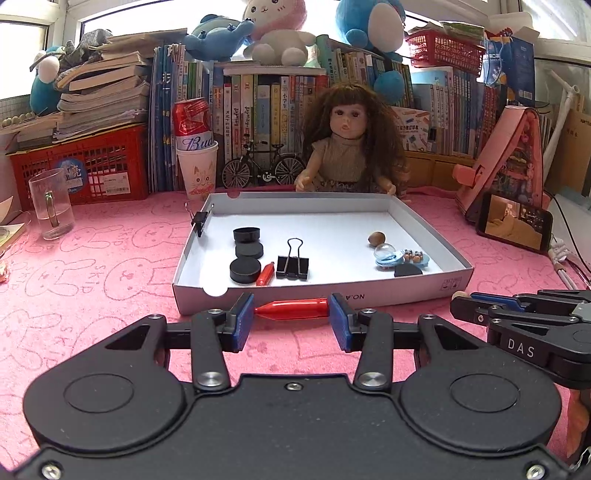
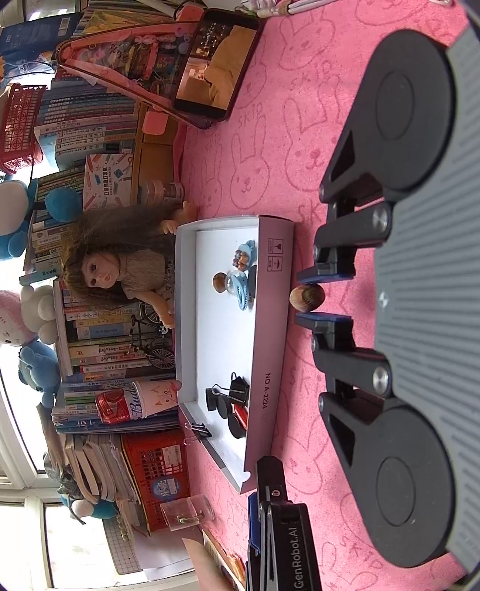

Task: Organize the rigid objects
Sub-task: 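Carry the red pen and brown nut over the white tray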

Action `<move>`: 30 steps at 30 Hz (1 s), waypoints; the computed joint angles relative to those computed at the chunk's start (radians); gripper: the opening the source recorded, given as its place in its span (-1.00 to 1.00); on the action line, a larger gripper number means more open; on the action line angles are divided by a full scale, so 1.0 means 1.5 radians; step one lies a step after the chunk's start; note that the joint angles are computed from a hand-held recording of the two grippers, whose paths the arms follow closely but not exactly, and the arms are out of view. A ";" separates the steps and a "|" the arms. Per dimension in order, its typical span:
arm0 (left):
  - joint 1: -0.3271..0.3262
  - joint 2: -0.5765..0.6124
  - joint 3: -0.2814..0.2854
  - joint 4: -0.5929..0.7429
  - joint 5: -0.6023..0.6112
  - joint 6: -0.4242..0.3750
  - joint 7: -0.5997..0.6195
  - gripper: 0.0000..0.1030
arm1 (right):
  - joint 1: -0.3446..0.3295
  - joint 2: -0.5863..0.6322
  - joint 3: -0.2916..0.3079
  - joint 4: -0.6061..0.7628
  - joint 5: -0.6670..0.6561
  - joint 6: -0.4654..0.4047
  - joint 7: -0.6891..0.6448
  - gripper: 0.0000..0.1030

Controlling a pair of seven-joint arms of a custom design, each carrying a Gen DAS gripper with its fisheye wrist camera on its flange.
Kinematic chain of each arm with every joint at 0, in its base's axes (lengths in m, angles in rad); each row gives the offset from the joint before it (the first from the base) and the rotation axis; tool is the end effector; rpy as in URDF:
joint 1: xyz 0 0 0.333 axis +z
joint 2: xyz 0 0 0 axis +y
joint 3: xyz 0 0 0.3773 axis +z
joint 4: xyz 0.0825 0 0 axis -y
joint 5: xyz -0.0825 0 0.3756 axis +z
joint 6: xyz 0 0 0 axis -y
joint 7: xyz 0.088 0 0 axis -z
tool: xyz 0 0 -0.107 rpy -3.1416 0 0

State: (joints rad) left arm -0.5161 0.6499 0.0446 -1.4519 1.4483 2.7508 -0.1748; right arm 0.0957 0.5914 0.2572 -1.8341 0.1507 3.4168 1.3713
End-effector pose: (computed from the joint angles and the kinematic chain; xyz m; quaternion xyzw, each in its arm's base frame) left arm 0.6689 -0.3963 0.4009 -0.6191 0.6045 -0.3628 0.3458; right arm 0.6968 0.1965 0.3933 -0.6963 0.5327 -0.2575 0.4064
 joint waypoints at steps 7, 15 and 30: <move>0.017 0.027 0.010 0.049 -0.024 0.010 0.014 -0.19 | 0.018 0.029 -0.017 0.071 0.020 -0.037 -0.003 -0.60; 0.018 0.068 0.047 0.115 -0.048 0.046 0.026 -0.19 | 0.058 0.060 -0.057 0.145 0.052 -0.078 -0.024 -0.60; 0.037 0.158 0.053 0.240 -0.221 0.072 0.189 -0.19 | 0.126 0.112 -0.143 0.262 0.092 -0.154 -0.027 -0.60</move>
